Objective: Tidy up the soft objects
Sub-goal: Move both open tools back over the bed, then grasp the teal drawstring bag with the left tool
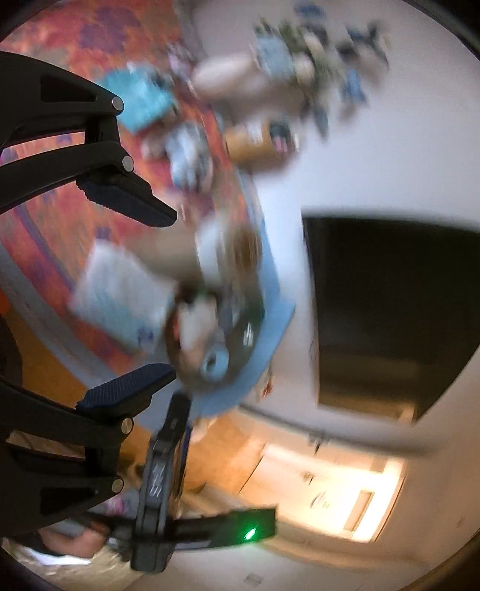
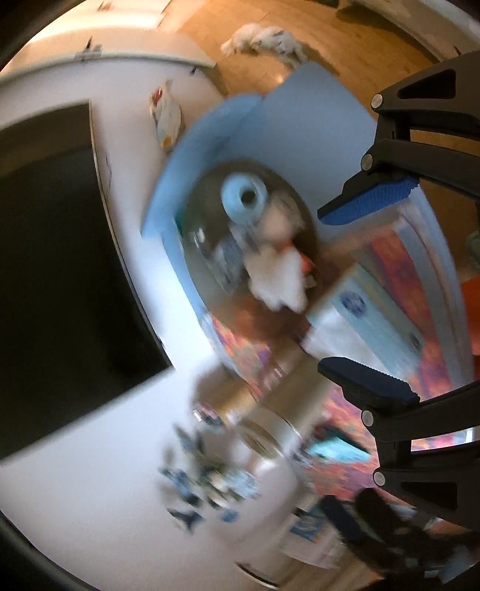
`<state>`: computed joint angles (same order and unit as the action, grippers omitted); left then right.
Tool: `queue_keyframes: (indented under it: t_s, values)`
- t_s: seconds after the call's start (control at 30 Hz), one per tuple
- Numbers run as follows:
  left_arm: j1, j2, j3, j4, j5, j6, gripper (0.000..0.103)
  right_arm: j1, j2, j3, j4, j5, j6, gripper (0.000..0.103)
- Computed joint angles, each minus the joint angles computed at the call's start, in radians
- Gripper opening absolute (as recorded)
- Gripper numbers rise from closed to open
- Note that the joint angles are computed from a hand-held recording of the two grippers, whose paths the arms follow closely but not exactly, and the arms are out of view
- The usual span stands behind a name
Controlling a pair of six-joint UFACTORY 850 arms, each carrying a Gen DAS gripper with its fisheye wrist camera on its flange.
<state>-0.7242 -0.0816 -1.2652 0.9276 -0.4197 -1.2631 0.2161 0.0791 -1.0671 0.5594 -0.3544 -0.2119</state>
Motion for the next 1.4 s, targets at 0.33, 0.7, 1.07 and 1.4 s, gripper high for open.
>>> queue_keyframes:
  t_s: [0.33,0.7,1.07,1.4]
  values:
    - [0.191,0.221,0.255,0.068,-0.095,-0.181,0.075,0.255,-0.135,-0.124,-0.158,-0.016,0.029,0.072]
    - [0.376,0.160,0.395,0.121,-0.070,-0.278,0.075,0.436,-0.425,-0.320,-0.261,0.032,0.134,0.072]
    - [0.458,0.107,0.465,0.279,0.054,-0.507,0.075,0.447,-0.586,-0.408,-0.311,0.085,0.196,0.072]
    - [0.429,0.078,0.442,0.231,0.062,-0.351,0.075,0.437,-0.590,-0.407,-0.319,0.095,0.235,0.072]
